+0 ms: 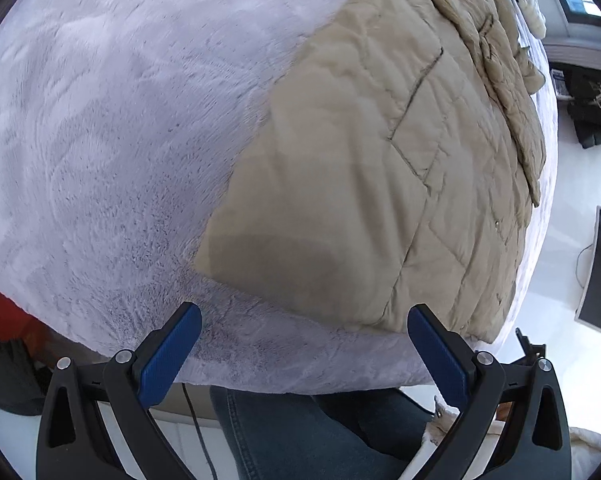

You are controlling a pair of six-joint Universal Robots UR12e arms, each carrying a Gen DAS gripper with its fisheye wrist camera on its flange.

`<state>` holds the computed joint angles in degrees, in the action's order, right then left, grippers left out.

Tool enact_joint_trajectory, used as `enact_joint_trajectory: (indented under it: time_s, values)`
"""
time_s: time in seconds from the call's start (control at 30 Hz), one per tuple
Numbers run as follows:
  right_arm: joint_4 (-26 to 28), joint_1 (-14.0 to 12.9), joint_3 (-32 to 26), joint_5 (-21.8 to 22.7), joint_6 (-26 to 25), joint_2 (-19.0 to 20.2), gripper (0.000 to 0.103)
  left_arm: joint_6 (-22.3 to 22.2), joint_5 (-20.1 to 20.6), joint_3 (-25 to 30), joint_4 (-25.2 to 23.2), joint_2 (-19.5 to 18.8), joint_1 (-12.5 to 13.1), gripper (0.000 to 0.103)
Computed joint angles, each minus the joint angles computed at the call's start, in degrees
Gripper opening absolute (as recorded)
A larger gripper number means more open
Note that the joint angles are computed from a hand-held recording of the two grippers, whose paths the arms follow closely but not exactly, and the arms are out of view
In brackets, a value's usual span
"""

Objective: Fold large clothes

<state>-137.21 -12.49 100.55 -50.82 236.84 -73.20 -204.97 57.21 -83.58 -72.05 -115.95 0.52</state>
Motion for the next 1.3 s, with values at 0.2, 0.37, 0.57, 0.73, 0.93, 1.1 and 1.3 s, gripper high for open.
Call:
enact_joint_trajectory:
  time_s: [0.2,0.37,0.57,0.73,0.93,1.1,1.3]
  values:
    - [-4.15,-0.94,2.48,0.76,6.93,0.0,0.091,-2.6,-4.87,-2.99,2.52,0.51,1.21,0.103]
    - [-9.63,-1.43,3.7,5.28,11.02,1.78,0.091,-5.24,-7.56,-3.72,6.02,-0.39,1.17,0.103]
    - [-10.83,-0.54,2.2,7.46,9.94,4.47,0.091,-5.66,-9.51,-1.76,8.37,-2.62,0.27,0.103]
    - [-15.15,0.09,1.39,8.2,12.46,6.06,0.091,-4.08,-9.03,1.14,7.35,-4.21,-0.73,0.101]
    - [-21.35,0.3,1.22,9.27,14.52,6.74,0.09,1.69,-13.33,4.51,5.21,-5.63,-0.49,0.022]
    - [-18.01,0.91,1.01,5.91,14.86,5.56,0.015,4.3,-16.64,5.53,6.38,-5.62,0.51,0.016]
    - [-18.89,1.77,-0.13,1.23,12.42,4.13,0.009,7.23,-19.37,9.41,7.93,-6.75,1.23,0.016]
